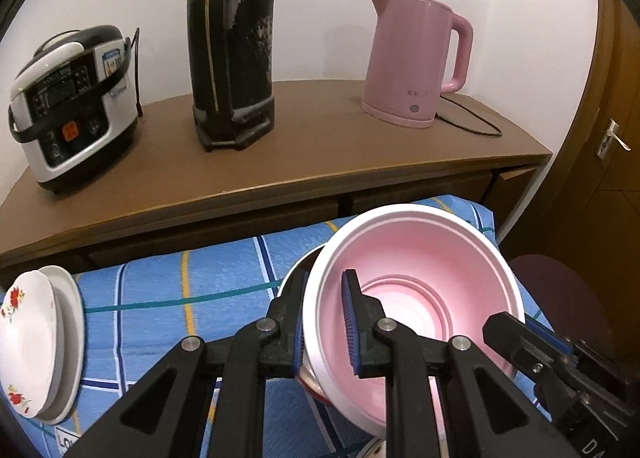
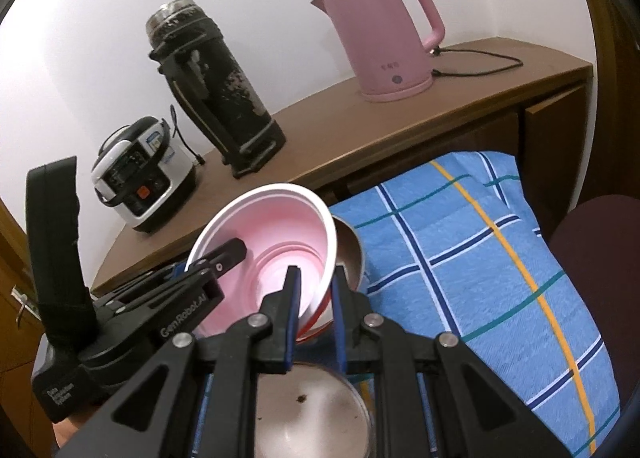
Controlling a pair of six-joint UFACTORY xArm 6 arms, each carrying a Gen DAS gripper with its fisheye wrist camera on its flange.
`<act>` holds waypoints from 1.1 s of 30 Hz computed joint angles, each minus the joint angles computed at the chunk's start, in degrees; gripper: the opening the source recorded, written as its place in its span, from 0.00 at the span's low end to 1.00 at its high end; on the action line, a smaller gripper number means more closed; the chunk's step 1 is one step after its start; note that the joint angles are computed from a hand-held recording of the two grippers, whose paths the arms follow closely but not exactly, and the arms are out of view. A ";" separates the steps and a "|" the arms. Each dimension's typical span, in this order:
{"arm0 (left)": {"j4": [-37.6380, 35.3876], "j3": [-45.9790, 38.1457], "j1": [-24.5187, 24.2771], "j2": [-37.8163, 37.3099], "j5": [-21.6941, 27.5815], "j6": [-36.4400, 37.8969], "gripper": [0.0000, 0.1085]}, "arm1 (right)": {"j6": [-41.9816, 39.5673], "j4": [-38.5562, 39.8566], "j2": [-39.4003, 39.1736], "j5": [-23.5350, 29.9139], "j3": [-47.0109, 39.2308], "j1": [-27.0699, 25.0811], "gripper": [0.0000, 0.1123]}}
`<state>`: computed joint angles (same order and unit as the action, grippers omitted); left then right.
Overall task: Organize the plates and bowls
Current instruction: 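Lift the pink bowl with the left tool over the steel bowl, then lower the pink bowl into the steel bowl and open the left tool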
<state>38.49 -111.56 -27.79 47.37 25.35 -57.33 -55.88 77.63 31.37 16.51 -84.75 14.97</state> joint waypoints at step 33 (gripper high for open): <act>-7.57 -11.45 0.12 8.80 5.08 6.96 0.17 | 9.61 -10.74 6.43 0.82 -5.15 -0.84 0.15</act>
